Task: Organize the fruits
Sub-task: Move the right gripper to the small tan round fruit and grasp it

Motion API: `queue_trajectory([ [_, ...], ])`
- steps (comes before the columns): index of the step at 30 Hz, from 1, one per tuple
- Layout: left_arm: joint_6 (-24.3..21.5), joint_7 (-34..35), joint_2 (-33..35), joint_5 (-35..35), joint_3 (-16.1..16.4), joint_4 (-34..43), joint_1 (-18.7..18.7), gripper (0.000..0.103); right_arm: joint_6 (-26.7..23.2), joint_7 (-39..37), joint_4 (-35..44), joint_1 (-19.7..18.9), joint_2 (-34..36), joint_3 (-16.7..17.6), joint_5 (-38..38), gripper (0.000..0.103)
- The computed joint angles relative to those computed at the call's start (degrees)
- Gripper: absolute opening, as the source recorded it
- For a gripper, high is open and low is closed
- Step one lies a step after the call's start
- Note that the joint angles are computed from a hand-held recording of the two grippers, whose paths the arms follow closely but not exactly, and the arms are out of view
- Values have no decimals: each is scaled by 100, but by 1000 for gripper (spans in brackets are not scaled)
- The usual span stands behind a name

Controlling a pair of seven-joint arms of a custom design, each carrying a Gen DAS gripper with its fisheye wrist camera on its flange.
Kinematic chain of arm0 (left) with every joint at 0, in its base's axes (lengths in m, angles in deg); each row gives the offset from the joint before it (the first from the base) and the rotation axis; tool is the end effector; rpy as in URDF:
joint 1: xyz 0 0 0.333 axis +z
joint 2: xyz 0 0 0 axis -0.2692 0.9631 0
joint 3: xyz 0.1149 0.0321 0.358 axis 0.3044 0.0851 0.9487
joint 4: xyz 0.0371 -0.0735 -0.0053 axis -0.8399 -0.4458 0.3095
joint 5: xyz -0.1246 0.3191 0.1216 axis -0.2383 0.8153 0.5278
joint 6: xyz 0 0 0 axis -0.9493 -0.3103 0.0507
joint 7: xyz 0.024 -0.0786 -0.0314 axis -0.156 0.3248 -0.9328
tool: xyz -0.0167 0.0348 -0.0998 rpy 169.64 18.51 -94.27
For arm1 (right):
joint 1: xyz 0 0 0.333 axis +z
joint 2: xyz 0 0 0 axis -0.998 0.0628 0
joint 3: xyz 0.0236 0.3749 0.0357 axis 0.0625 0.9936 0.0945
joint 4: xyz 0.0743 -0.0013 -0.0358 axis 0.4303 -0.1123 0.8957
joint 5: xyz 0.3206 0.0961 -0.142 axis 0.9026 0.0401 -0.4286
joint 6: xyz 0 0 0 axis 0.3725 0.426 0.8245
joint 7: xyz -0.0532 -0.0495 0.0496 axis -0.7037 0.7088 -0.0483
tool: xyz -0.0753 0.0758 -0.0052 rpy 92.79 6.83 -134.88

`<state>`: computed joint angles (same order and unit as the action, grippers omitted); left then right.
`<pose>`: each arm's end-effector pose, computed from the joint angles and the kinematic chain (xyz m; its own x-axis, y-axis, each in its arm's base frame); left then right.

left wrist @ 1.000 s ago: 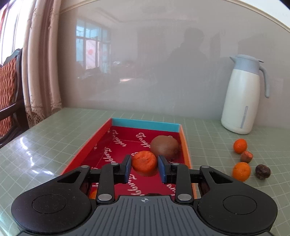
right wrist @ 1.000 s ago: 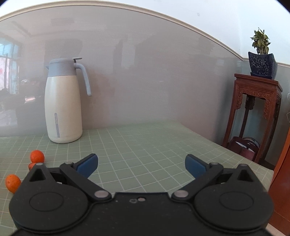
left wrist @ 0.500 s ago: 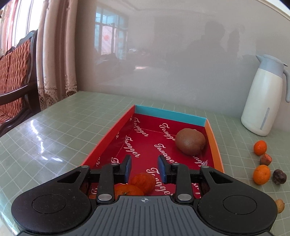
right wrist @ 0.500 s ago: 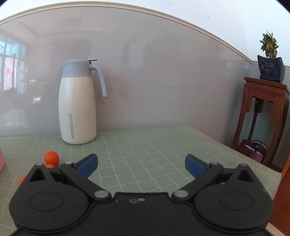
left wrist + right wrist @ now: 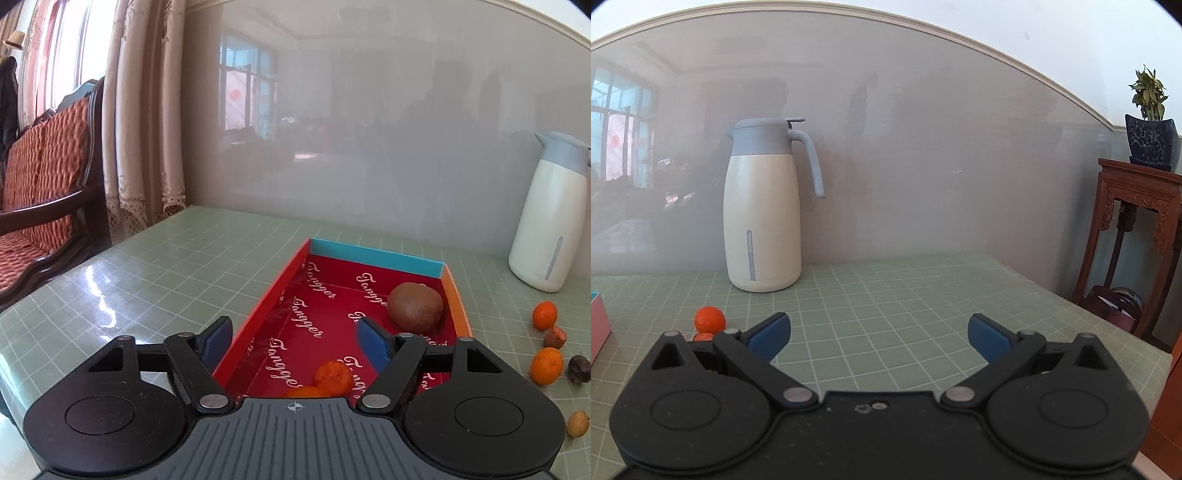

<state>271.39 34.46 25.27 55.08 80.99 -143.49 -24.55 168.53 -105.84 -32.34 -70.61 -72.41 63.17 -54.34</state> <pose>0.7593 -0.1618 0.4174 -0.2432 -0.9699 0.0094 -0.4439 0.1026 -0.8902 0.5675 0.0879 0.4277 -0.8373 -0.5409 0.0797 -0.2360 0.2261 -0.9451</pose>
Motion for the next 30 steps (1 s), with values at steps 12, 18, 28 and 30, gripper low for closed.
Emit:
queue_trajectory([
  [12,544,167,-225,-336,654,-459,-368,82,84,-94,45,12,35,-13,8,103],
  [18,1019,564,-349,-1322,1638,-1019,-1130,94,227,-189,62,-5,51,-15,-55,103],
  [28,1403,1413,-412,-2685,2231,-1559,-1652,102,1354,-273,97,-124,92,-28,-467,93],
  [30,1376,1533,-447,-2803,2147,-1602,-1592,103,2110,-281,126,-256,124,-43,-699,84],
])
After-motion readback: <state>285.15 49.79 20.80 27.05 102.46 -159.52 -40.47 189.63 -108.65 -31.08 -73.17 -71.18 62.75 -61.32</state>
